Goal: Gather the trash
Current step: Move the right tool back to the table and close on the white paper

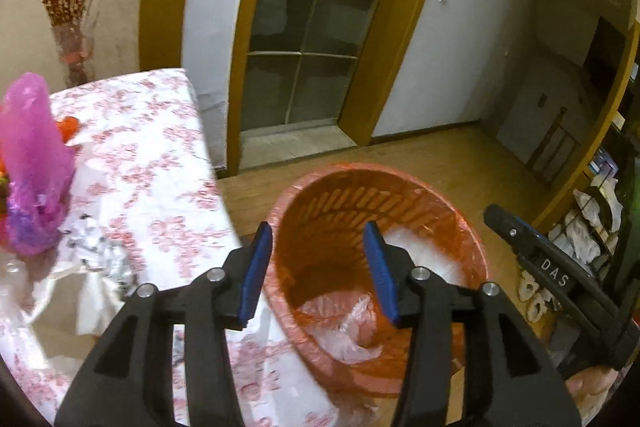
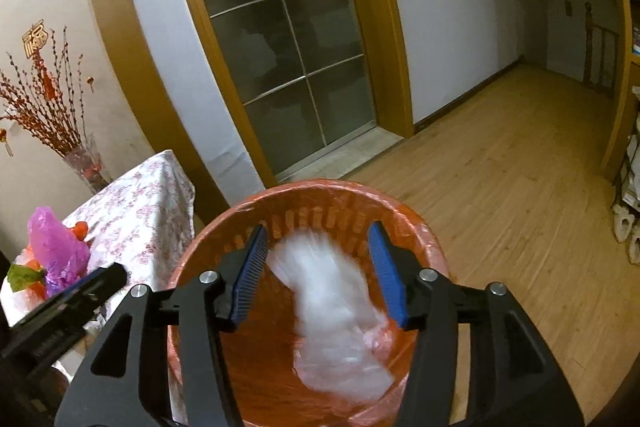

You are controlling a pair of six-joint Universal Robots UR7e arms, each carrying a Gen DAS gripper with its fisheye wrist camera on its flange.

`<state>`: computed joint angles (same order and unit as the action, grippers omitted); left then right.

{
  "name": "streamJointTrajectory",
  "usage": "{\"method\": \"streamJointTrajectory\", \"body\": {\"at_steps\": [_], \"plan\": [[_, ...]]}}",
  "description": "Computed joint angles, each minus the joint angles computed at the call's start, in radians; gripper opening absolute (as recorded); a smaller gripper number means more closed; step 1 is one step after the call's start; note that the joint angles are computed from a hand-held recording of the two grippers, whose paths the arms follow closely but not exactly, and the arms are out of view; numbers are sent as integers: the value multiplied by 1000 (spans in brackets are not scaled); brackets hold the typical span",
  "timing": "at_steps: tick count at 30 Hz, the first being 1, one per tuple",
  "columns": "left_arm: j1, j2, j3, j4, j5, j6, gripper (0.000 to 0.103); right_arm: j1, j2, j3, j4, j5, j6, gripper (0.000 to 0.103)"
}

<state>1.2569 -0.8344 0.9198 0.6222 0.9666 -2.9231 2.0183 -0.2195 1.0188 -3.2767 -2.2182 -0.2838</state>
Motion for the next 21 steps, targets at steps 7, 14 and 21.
{"method": "streamJointTrajectory", "body": {"at_steps": [7, 14, 21], "plan": [[-18, -112, 129, -86, -24, 22, 53, 15, 12, -13, 19, 14, -21, 56], [-35, -217, 230, -165, -64, 45, 56, 43, 20, -15, 10, 20, -57, 56], [-37, -335, 342, -263, -160, 86, 56, 62, 22, -6, 18, 28, -55, 56]]}}
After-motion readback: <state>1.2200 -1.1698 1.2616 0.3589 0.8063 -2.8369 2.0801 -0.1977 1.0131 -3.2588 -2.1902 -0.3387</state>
